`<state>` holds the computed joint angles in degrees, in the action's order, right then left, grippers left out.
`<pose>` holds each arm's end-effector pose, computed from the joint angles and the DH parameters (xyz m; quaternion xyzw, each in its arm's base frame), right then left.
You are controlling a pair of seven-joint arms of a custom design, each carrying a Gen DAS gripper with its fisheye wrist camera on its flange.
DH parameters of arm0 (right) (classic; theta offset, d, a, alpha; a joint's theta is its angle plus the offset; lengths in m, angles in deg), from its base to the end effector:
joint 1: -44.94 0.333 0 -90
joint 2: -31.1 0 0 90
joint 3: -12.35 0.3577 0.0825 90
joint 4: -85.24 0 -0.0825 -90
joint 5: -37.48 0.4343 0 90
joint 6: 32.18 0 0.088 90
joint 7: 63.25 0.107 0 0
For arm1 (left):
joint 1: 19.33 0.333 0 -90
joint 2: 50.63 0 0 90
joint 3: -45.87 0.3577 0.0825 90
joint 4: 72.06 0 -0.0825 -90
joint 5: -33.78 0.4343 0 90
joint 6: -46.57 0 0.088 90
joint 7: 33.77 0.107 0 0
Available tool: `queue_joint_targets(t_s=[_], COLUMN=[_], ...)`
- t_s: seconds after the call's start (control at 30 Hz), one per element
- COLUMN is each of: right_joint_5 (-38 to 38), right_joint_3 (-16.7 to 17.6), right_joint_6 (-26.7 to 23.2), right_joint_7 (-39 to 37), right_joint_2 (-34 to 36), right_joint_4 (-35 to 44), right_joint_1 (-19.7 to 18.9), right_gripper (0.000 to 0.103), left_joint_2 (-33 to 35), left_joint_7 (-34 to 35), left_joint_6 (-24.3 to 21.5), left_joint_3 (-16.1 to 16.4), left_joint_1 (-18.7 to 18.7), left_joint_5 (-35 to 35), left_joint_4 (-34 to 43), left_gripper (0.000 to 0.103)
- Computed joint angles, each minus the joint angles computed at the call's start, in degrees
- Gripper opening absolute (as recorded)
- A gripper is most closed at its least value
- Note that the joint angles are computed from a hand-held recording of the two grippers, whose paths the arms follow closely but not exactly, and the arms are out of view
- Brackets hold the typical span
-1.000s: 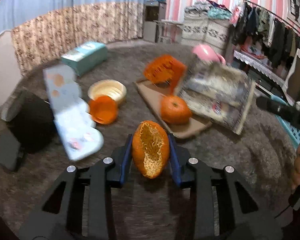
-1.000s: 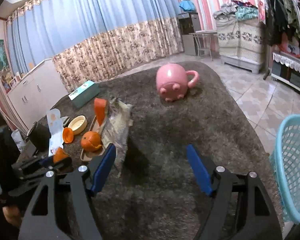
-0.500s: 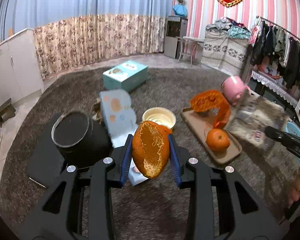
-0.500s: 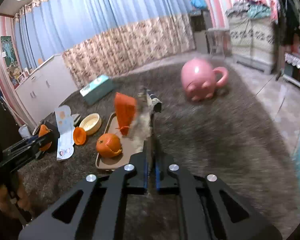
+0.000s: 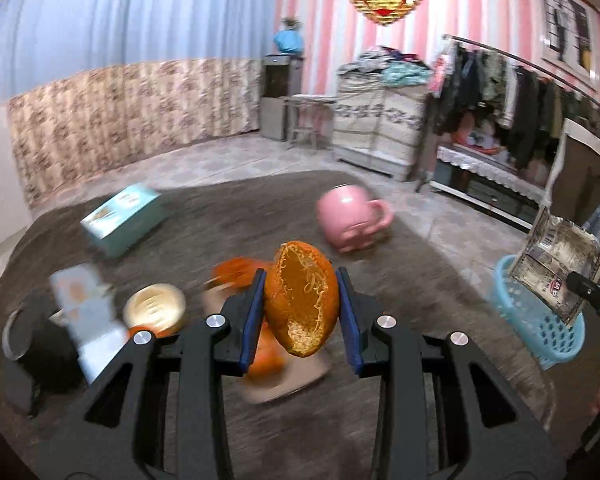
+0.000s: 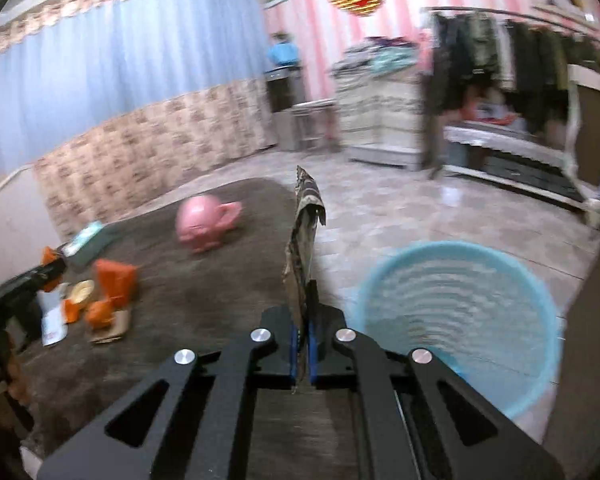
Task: Collect trash
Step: 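Carry the peel and snack bag to the blue basket and release both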
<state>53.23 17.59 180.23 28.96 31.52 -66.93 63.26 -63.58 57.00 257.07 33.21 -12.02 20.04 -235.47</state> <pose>0.4640 0.1633 0.3625 -0.6318 0.5974 -0.2674 0.4153 0.4207 -0.0085 0.3831 -0.6567 0.5666 -0.3491 0.3547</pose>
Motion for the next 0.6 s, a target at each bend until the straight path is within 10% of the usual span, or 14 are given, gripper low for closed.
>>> queue_joint_targets(t_s=[0.6], right_joint_5=[-6.68], right_joint_3=[-5.72], right_joint_6=[-0.67], right_joint_7=[6.20], right_joint_2=[0.05], right_joint_4=[-2.58], right_joint_1=[-9.92], right_gripper=[0.004], left_joint_2=[17.01], left_joint_7=[12.10], left_joint_6=[1.18], left_joint_3=[-1.48], left_joint_1=[-17.60], left_joint_5=[-7.46], left_joint_4=[16.47], left_gripper=[0.034])
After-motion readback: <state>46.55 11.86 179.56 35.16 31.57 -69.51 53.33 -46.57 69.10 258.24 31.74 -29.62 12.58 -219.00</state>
